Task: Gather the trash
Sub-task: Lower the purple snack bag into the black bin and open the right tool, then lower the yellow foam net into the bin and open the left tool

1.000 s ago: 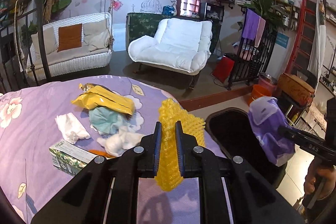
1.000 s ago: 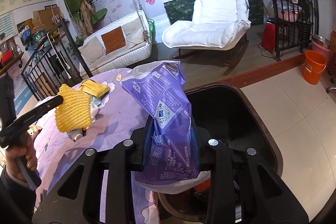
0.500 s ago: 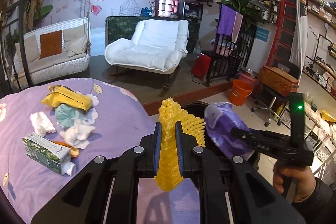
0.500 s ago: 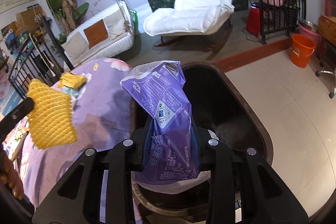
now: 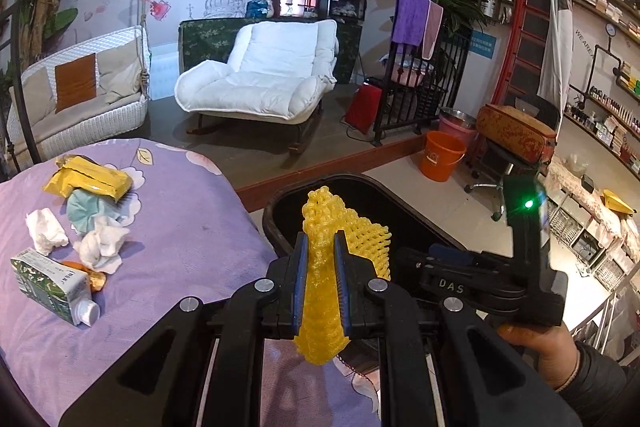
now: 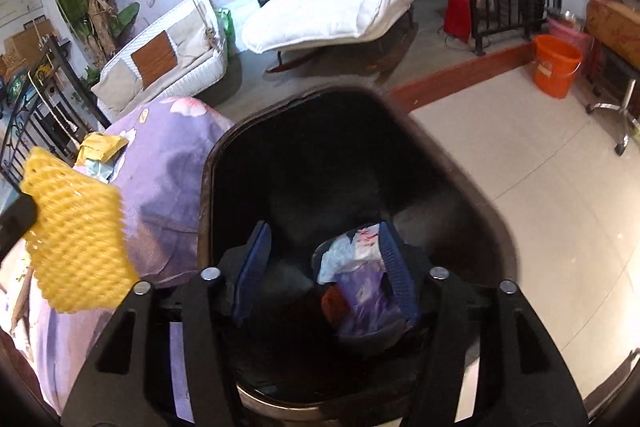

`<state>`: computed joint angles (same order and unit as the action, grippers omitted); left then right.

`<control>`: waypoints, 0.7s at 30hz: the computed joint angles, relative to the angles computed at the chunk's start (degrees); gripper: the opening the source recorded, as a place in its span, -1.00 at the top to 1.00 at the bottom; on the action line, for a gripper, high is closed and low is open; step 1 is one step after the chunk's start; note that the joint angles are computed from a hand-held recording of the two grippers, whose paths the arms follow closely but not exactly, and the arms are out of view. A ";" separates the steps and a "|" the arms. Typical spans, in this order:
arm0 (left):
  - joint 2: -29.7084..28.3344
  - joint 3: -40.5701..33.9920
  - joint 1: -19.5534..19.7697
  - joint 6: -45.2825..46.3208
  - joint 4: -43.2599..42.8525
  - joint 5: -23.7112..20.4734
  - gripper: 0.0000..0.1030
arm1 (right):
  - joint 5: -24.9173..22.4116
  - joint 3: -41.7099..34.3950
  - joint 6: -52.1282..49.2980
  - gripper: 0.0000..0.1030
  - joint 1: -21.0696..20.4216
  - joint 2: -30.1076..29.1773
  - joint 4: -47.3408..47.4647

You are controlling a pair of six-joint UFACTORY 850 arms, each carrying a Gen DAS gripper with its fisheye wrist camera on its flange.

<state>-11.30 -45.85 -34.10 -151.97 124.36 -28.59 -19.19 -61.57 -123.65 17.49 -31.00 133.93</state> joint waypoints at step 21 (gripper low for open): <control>-10.84 -11.16 0.02 7.89 -2.50 10.32 0.72 | -3.51 6.30 -18.61 -0.54 -4.40 6.48 22.17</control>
